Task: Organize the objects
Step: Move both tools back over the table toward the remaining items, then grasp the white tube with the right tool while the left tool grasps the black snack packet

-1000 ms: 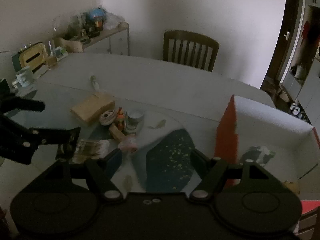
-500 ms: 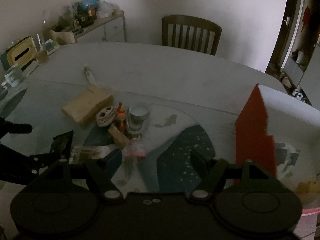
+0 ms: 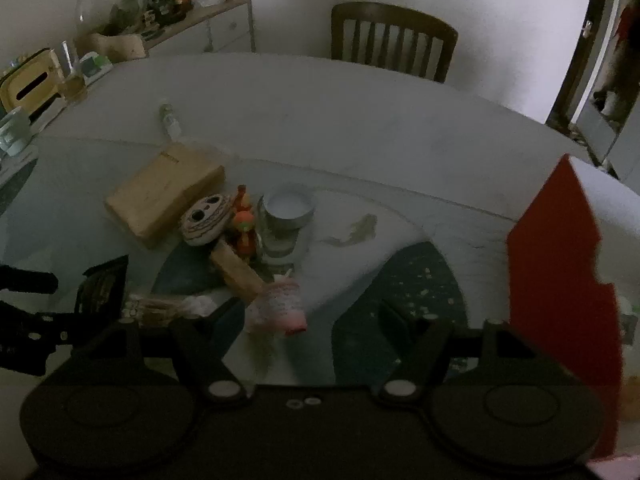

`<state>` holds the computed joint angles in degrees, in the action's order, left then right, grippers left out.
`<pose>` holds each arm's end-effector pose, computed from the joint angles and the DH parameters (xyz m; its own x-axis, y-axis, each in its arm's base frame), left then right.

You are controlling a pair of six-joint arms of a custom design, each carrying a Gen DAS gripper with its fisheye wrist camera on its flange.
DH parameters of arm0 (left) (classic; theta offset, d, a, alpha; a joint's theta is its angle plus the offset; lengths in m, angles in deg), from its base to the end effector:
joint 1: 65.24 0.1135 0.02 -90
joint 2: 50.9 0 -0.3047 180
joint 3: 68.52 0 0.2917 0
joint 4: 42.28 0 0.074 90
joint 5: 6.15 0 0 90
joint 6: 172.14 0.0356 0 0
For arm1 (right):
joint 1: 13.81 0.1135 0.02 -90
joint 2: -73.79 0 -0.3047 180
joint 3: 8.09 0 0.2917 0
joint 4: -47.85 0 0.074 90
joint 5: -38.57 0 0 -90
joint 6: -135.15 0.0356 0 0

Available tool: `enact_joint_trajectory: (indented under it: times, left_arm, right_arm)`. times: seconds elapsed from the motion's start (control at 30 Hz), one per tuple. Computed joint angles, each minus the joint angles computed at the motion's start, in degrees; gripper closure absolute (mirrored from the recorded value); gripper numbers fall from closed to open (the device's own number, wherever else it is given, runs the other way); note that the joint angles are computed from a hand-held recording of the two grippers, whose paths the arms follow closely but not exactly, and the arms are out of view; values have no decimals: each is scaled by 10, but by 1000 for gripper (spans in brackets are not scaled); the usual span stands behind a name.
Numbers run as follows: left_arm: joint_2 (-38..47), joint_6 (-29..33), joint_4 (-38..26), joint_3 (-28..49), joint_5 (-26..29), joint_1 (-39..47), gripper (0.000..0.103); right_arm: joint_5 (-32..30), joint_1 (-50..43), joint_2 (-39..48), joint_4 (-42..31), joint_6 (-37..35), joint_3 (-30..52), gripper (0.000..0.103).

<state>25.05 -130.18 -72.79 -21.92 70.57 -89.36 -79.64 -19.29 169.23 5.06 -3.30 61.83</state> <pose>0.2359 -0.0967 0.1722 -0.7452 -0.4593 -0.4834 -0.3914 0.8882 -0.2406 0.3511 -0.0168 0.1932 -0.5463 -0.6101 -0.5738 -0.7517 0.6593 0.0147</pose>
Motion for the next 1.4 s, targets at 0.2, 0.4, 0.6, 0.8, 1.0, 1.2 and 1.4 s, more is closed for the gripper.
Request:
enact_joint_trajectory:
  times: [0.2, 0.4, 0.6, 0.8, 1.0, 1.2, 1.4]
  left_arm:
    - [9, 1, 8, 3, 14, 2, 22]
    - [8, 4, 0, 7, 17, 3, 57]
    - [12, 4, -11, 15, 9, -6, 66]
    - [8, -4, -23, 15, 3, -9, 67]
    - [-7, -15, -30, 10, -1, -15, 68]
    - [-21, -18, -36, 8, -10, -24, 68]
    - [-23, -20, -38, 7, -11, -29, 68]
  right_arm:
    - [6, 12, 15, -2, -9, 3, 50]
    - [9, 17, 22, 1, -5, 1, 59]
    - [-9, 6, 23, -19, -4, 10, 66]
    - [-22, -11, 16, -35, -9, 13, 76]
    - [-31, -26, 9, -48, -14, 15, 88]
    - [-45, -43, -3, -53, -28, 12, 91]
    - [-29, -35, 1, -53, -32, 13, 74]
